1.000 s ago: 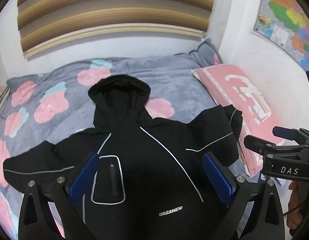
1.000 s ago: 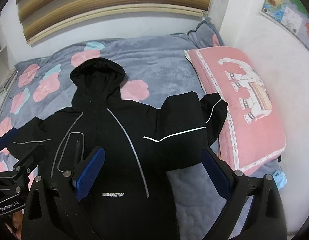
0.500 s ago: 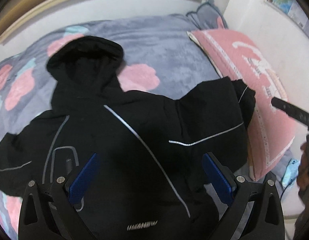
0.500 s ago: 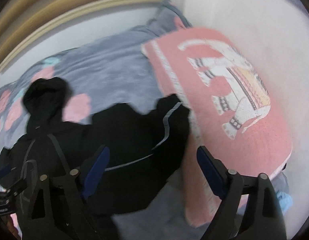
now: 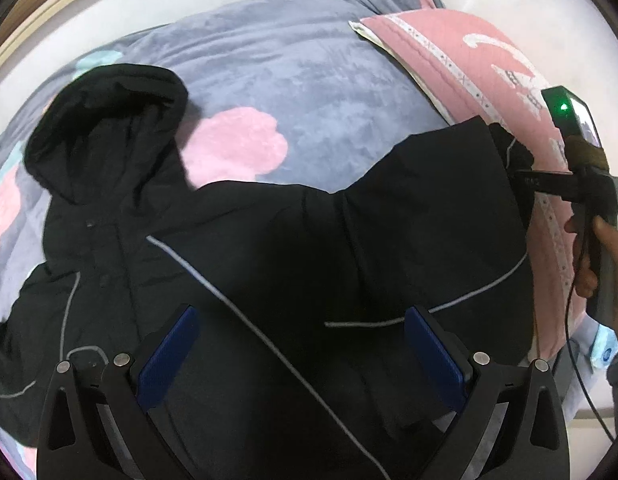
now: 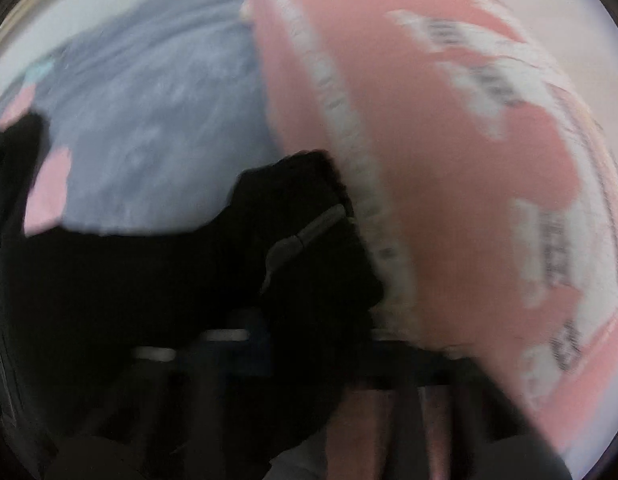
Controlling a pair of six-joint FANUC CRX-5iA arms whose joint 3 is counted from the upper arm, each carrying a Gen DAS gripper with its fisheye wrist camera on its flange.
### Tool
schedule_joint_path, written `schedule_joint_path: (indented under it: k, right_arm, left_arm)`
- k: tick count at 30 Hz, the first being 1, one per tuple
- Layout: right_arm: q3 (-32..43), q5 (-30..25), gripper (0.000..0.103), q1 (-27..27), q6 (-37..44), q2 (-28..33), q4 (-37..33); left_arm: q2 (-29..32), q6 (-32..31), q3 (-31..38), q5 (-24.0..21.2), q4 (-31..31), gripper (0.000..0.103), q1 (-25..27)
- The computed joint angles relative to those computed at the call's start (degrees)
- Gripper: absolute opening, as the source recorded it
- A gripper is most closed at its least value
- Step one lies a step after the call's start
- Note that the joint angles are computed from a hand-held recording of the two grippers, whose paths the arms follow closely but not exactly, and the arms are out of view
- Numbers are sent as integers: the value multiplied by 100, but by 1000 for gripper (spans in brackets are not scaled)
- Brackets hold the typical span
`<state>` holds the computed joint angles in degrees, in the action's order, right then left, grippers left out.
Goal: Fold large clothes
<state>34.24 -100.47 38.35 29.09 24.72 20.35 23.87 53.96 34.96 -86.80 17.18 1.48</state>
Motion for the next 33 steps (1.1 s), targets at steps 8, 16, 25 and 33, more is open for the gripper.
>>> schedule_joint_path:
  k: [8,16,25,33]
  right_arm:
    - [66,-1188,18,569,-576,-599,1874]
    - [-1607,-1045,18,604,-2251,-2068,998]
    - [-1893,-146,18,496,-2519,-2267,765]
    - [-660,1241,18,1105,-1773,-1392,928]
  left_arm:
    - [402,-76,280,-412,419,95,-204]
    - [718,177,127,-499,495,95,-706]
    - [1090,542,482,-979,544,94,-556]
    - [382,175,66,-963,1298,94,755]
